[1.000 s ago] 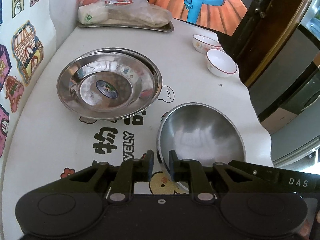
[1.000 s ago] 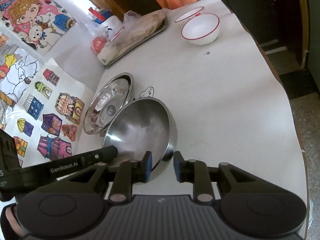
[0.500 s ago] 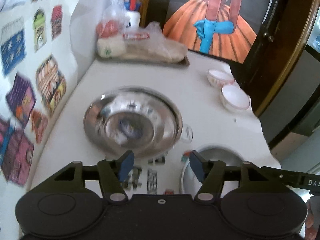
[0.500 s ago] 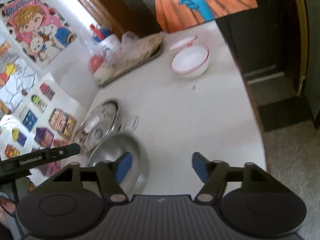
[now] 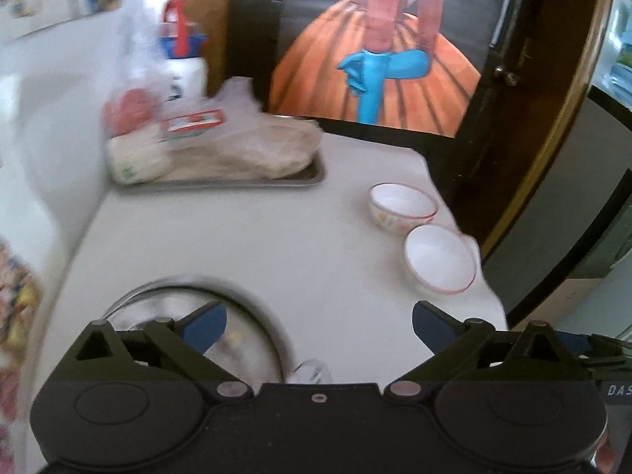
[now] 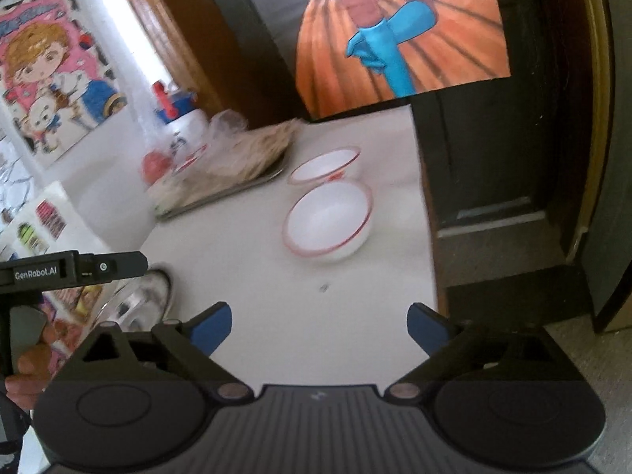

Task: Organize plates and bowls
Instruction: 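Move both tools to the large white red-rimmed bowl and grip its rim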

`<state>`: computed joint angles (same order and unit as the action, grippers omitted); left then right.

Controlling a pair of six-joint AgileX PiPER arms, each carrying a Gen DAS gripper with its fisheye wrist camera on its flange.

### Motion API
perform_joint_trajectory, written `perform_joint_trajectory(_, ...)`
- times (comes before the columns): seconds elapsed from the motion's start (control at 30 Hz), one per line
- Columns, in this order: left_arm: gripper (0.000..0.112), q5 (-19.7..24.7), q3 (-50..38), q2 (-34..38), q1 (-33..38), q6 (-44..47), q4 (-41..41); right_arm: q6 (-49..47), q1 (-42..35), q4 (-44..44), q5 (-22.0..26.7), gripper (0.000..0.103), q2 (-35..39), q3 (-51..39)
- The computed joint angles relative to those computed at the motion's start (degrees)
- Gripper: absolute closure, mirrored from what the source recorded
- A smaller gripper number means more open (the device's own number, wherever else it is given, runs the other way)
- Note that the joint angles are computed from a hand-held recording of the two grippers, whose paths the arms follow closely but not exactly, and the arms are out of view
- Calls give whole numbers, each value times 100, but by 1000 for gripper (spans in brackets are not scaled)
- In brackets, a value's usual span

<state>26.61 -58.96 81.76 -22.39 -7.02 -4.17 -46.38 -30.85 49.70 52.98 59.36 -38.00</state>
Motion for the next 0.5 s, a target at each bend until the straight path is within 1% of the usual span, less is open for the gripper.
perform_joint_trajectory(0.13, 10, -25, -665, 755, -203, 69, -83, -290, -4, 139, -352, 4, 584, -272)
perform_joint_trajectory(0.23, 10, -20, -1122, 1279, -324, 11, -1, -554, -60, 330, -486, 4, 1006, -481)
perform_joint_trajectory(0.37, 10, 33, -1593, 1813, -337, 101, -163, -802, -10, 571, -676, 4, 1486, -707)
perform_joint_trajectory(0.43, 10, 71, -1783, 2020, -303, 167, -364, -954, 32, 708, -685, 4, 1752, -832)
perform_joint_trajectory(0.5, 10, 89, -1895, 2153, -220, 463, -836, -984, 94, 758, -719, 5, 1976, -933)
